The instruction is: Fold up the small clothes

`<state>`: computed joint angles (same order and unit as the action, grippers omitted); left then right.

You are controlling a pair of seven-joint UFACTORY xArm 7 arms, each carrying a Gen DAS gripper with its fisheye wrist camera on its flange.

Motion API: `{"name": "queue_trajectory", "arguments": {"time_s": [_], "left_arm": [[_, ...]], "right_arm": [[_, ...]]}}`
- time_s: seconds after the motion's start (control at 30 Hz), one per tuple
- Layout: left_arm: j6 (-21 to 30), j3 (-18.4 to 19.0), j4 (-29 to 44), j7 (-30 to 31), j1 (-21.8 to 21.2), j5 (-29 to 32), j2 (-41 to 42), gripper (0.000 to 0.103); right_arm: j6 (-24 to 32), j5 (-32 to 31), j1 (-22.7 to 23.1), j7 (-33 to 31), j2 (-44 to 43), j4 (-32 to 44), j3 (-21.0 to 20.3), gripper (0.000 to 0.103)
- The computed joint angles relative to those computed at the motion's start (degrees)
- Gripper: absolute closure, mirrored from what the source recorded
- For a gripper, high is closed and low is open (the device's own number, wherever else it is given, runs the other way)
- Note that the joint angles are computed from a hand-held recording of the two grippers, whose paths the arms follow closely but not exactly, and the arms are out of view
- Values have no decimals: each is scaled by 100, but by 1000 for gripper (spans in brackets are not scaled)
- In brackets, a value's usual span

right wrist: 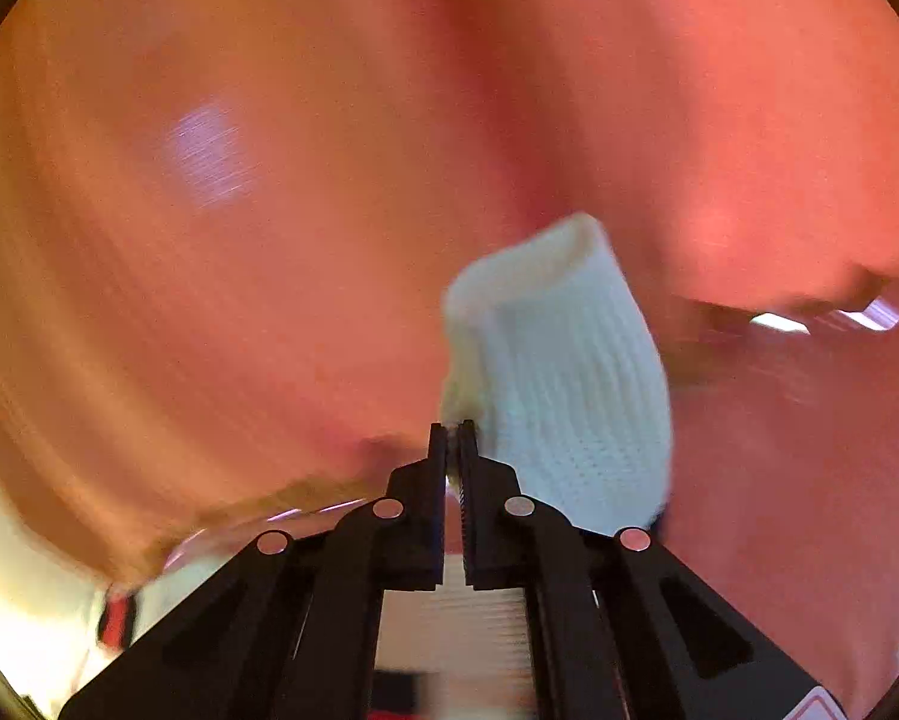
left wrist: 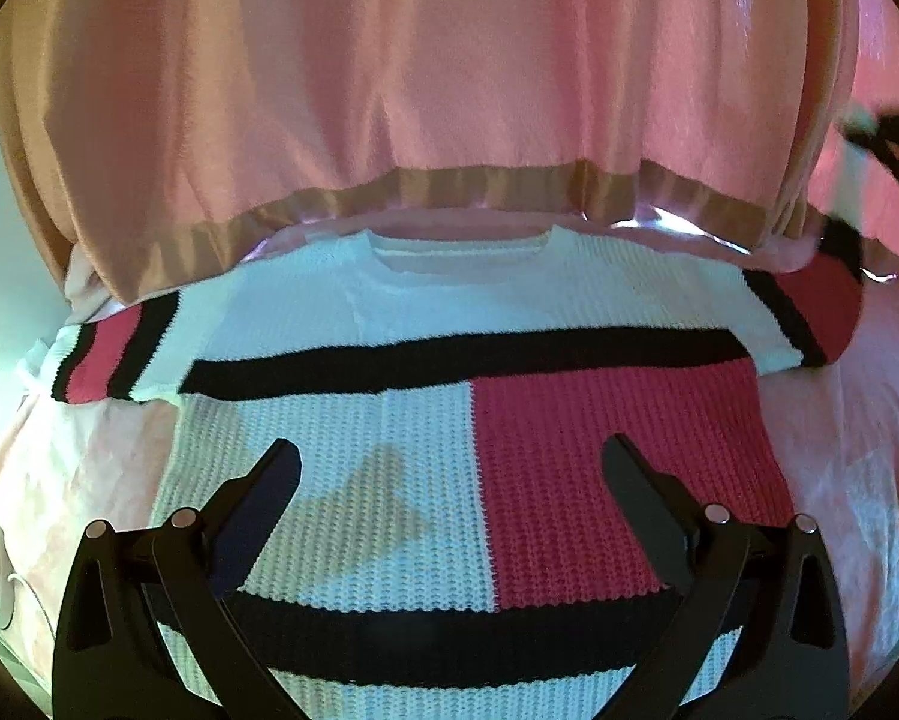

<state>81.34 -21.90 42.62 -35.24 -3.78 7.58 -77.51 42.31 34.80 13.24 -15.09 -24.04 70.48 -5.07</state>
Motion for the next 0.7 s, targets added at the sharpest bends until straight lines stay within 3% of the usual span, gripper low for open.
{"name": "queue_trajectory", "arguments": {"time_s": [0.2,0.3,0.47,0.5,0.6,0.63,0.7], "left_arm": [[234,269,42,161,95,230,-375,5],[366,496,11,286,248,371,-601,5],[345,1142,-87,434,572,475,-847,5],[281,1283,-104,443,637,460,-863,5],[-22,1645,-173,493,771,364,-833,5],[-152,1763,-208,533,792,315,-740,5],[-389,1930,-316,544,917,248,-496,5]], "right_arm": [[-189,-300,1027,317,412,235,1411,99],[-109,-621,1471,607,928,299,1885,97],[135,-997,1912,561,1208,147,2092,92],[103,-1132,1911,478,1037,60,2056,86],[-91,-1776,1631,597,212,-415,1931,47],[-109,-2074,1466,669,-128,-627,1884,41],[80,-2568,1177,703,-682,-972,1773,41]]}}
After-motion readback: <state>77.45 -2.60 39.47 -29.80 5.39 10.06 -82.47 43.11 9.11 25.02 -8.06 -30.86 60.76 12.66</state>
